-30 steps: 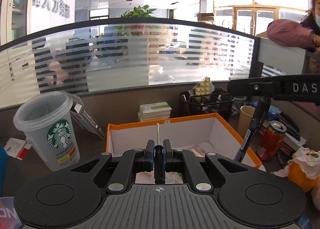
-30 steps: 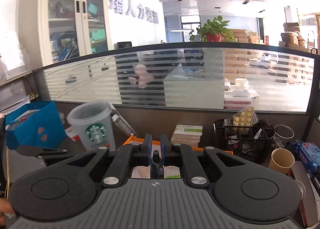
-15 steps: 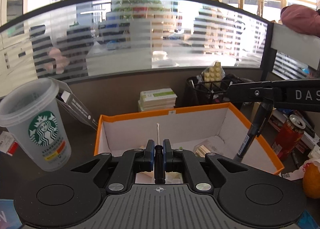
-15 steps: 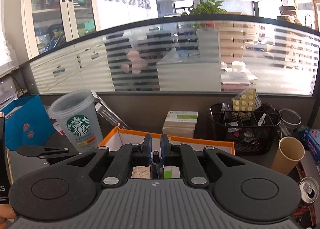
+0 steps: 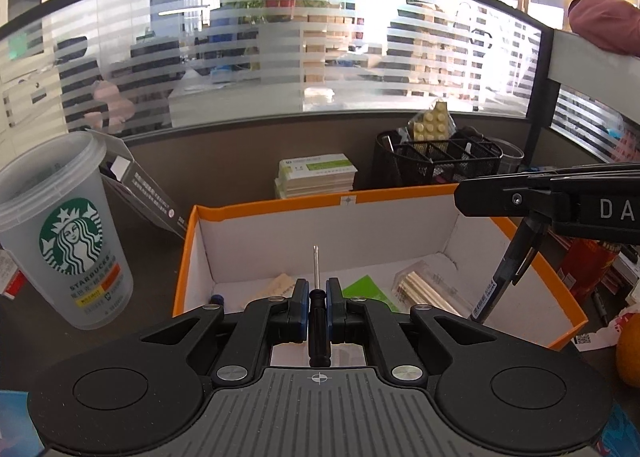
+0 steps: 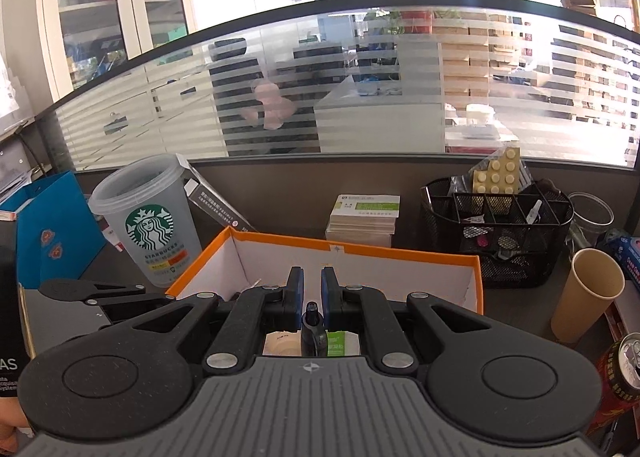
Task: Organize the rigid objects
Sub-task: 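Lower the screwdriver and pen into the box and open right tool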
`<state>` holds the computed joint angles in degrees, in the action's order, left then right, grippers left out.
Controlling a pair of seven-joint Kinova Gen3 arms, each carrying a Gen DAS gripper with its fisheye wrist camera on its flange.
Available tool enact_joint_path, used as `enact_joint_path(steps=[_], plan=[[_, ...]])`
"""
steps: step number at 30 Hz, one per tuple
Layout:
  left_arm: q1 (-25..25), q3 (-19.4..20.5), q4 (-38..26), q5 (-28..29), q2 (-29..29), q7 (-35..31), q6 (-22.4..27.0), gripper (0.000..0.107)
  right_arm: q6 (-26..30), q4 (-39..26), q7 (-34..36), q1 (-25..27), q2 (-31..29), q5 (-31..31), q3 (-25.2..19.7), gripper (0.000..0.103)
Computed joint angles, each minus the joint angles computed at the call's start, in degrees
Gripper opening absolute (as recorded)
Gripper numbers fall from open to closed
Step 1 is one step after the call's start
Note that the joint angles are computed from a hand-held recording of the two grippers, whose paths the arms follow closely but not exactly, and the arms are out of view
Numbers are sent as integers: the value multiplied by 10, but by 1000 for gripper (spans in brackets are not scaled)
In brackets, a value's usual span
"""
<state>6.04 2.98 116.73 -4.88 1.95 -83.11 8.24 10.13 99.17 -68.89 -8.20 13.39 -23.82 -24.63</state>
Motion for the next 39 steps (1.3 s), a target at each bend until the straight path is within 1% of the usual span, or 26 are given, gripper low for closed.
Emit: enact_joint_path(steps=[4,6,8,11,13,16,18,20,24,27,28,30,32,33,36,39], plan=[[-15,11,2,45,2,-46,0,6,20,-8,0,-6,1,0,10,9],[-17,12,2,55,4,-58,-1,6,28,-12,-22,-40,0,21,47,9],[-9,5,0,43,8,-45,1,6,38,-19,-43,-64,2,41,72,9],[5,-5,-6,21,16,-21,6,6,57,-36,-64,-79,13,56,90,9],[5,-4,-9,18,21,-17,8,6,62,-44,-80,-92,21,72,103,9],[20,-17,-17,-8,30,10,14,6,81,-63,-89,-90,38,76,102,9],[21,-18,-23,-12,38,17,20,6,89,-74,-110,-107,48,94,119,9],[31,-28,-25,-27,44,34,22,6,99,-85,-125,-117,59,109,129,9],[29,-24,-30,-27,55,35,27,6,114,-101,-159,-139,75,143,149,9],[16,-11,-32,-9,62,22,30,7,118,-105,-170,-139,84,154,147,9],[18,-13,-32,-9,64,22,30,7,120,-106,-172,-138,86,157,146,9],[36,-30,-32,-23,66,38,27,7,123,-107,-178,-141,90,164,148,9],[37,-30,-32,-25,67,40,26,7,127,-110,-184,-145,92,172,150,9],[46,-39,-32,-33,68,49,25,7,129,-111,-185,-146,94,175,150,9],[92,-81,-31,-81,71,98,18,7,130,-112,-191,-150,97,183,151,9],[111,-99,-30,-108,74,129,13,7,128,-110,-193,-151,99,186,148,9]])
